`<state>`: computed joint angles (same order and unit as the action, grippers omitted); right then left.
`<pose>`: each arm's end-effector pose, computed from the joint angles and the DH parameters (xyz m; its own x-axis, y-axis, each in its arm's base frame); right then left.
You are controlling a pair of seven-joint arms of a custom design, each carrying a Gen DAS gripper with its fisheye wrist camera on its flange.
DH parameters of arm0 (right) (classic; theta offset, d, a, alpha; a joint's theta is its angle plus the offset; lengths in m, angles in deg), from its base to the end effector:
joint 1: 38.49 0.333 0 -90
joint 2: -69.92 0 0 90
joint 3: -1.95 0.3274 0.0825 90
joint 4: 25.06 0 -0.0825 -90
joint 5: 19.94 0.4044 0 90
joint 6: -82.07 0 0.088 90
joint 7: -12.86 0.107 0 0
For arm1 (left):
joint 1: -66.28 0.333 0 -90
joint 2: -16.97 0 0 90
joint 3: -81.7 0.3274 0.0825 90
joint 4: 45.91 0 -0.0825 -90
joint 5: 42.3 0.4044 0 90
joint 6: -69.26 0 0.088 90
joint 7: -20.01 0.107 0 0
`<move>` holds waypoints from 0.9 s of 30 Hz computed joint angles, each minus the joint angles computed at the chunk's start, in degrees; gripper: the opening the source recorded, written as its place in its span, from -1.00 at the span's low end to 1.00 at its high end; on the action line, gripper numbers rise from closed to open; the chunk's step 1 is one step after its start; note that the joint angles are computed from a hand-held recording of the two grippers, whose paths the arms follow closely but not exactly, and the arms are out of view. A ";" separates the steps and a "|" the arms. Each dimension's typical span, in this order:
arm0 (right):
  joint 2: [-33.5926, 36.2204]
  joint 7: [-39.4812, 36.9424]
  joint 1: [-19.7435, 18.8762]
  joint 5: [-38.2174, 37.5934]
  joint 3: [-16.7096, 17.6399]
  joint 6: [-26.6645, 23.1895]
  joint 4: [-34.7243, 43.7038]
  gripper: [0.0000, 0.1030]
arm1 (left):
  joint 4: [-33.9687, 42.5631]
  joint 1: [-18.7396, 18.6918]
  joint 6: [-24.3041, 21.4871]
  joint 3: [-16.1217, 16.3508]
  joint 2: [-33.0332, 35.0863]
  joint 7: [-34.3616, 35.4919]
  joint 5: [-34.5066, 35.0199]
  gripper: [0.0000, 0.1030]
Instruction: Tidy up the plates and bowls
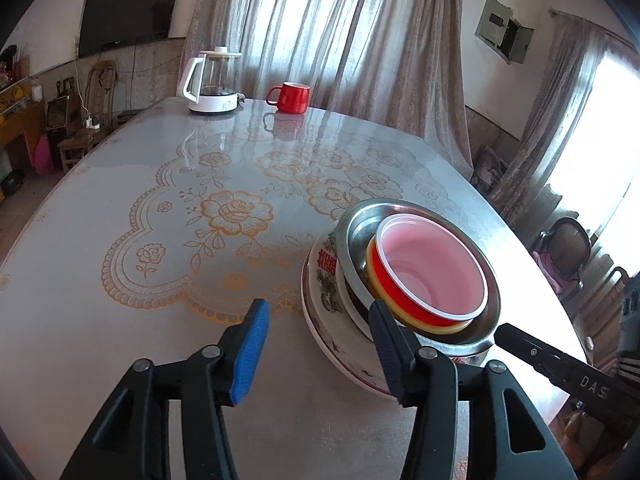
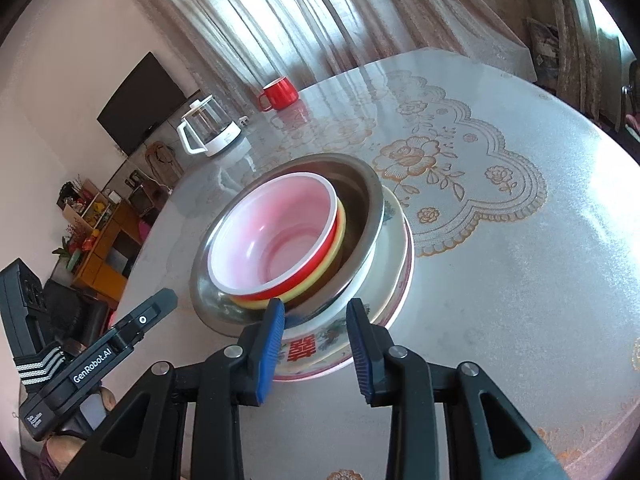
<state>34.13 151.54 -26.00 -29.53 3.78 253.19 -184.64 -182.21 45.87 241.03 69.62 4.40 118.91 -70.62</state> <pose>0.3800 0.1095 0.4815 -0.2400 -0.8666 -0.4375 -0.6469 0.4788 -0.5935 0.4590 -0.2579 0.5002 -0.3663 -0.8974 0.2460 -0.6988 0.0908 -0.7096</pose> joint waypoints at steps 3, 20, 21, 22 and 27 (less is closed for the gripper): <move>-2.00 3.96 -6.44 -4.23 7.35 -2.94 0.43 -0.37 | -1.97 2.80 2.16 -2.44 -1.34 -4.40 4.26 0.32; -6.05 24.25 -15.67 -26.59 22.97 -14.66 4.97 -0.20 | -9.03 19.46 8.19 -15.81 -7.88 -27.11 27.74 0.99; -5.73 24.46 -15.07 -27.32 22.54 -14.96 5.19 -0.20 | -9.15 19.89 8.37 -16.15 -8.06 -27.51 27.90 0.99; -5.39 24.83 -14.60 -28.09 22.29 -15.43 5.48 -0.20 | -9.13 20.65 8.26 -16.78 -8.21 -28.03 28.16 0.99; -4.34 27.01 -11.69 -31.37 19.82 -16.65 5.95 -0.20 | -9.02 17.31 8.05 -13.58 -7.45 -27.20 27.18 0.99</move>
